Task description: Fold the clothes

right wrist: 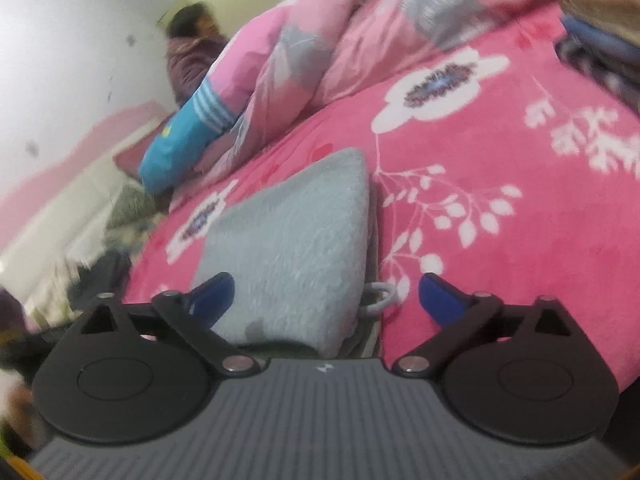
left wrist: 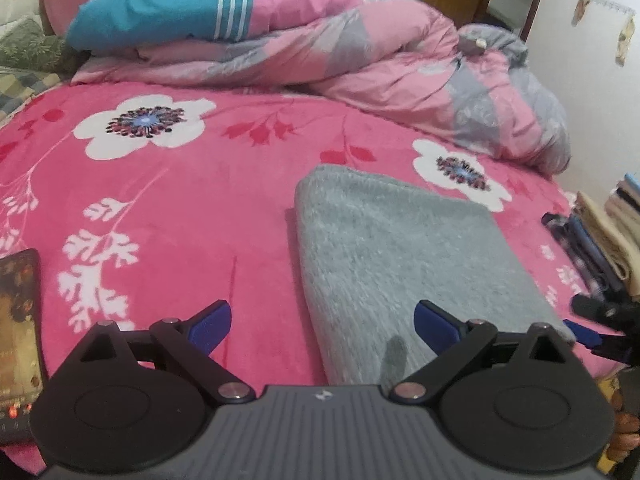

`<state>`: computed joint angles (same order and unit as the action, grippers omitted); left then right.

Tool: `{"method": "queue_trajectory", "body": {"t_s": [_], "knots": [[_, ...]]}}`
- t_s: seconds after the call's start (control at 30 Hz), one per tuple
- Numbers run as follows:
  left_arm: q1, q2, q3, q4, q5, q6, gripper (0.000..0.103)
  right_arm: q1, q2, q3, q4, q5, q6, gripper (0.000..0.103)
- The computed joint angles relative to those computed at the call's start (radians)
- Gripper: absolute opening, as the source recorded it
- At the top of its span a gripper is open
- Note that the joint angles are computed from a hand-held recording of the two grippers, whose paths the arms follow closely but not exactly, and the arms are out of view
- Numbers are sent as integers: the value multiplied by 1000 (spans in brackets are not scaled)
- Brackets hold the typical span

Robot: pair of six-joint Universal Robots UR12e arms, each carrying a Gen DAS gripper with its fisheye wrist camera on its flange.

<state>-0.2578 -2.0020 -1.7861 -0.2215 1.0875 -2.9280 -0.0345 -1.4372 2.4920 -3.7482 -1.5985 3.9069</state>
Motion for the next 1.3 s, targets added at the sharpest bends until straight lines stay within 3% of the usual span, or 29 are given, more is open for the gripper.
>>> {"method": "queue_trajectory", "body": {"t_s": [0.17,0.33,0.63,0.83,0.97,1.07,1.3], "knots": [[-31,-30,57,-95,47,29,100,-70,20,1,-35,119,168,102],[-54,-54,87,-132,74,35,103,-125,8,-30,107,222,231,102],[-61,-75,106,-162,52,22,103,-117,-26,-83,319,199,198,102],[-57,-78,111,-178,36,5,103,-101,4,-59,195,154,271,102],[-57,-77,113,-183,39,0,103,-102,-7,-60,217,167,233,102],[-58,-75,110,-180,42,-6,103,-89,-20,-79,288,141,215,102],[-62,-72,109,-180,55,-6,103,-80,-24,-93,331,113,262,102]]}}
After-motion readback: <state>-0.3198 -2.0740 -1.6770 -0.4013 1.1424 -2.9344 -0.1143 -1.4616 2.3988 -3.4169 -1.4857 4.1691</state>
